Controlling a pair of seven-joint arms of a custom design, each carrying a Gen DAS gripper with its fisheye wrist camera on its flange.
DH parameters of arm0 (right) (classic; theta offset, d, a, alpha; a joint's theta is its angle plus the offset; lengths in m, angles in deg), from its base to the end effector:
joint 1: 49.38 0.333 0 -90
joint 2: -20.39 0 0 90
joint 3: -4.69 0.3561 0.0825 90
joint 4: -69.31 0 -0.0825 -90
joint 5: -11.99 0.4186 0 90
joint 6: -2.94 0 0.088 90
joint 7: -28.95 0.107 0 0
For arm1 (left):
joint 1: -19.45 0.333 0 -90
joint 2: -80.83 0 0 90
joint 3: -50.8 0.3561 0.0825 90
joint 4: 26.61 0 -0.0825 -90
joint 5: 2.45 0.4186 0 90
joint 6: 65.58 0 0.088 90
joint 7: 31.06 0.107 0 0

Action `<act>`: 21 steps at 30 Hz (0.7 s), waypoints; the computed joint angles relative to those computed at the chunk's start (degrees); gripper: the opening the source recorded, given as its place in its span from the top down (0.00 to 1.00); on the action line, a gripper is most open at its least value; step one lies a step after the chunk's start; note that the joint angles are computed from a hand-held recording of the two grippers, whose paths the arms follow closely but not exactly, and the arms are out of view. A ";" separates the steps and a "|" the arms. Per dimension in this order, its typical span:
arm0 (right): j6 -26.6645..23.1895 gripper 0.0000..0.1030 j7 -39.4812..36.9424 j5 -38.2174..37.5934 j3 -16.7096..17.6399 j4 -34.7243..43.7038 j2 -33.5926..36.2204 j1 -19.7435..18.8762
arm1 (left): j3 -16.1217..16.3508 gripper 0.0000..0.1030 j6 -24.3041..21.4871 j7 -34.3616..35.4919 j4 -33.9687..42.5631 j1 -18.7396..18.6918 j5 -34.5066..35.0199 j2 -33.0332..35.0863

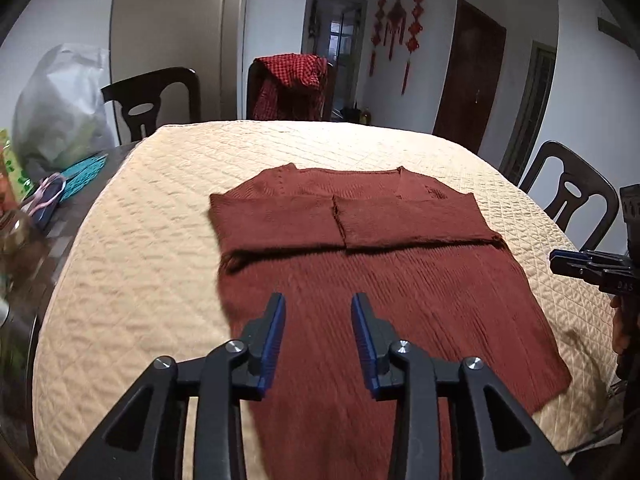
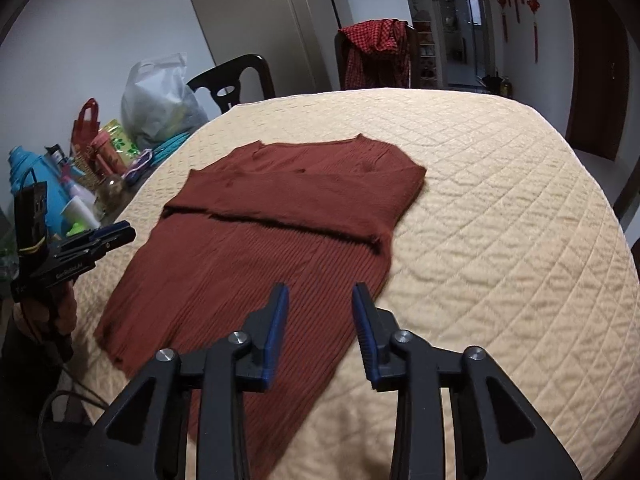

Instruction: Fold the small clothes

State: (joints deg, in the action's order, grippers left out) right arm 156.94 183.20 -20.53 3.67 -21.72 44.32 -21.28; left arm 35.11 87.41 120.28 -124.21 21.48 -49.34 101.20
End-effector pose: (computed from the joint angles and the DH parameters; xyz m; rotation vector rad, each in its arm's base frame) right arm 0.6746 0.3670 0.4908 -1.5212 1.8939 -0.5226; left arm 0.7267 -0.1279 0.4755 -1.1900 2.3439 -1.1444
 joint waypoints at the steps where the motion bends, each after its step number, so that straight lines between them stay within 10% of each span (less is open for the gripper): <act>1: 0.07 0.67 0.76 -0.35 -0.15 -0.59 -0.36 0.45 | -0.34 0.62 0.47 1.32 -1.24 0.72 -1.29 -0.78; 21: 15.56 0.66 13.99 3.71 1.09 -13.17 -3.19 1.33 | 3.41 0.61 -5.16 0.72 -11.86 1.58 -7.09 -6.38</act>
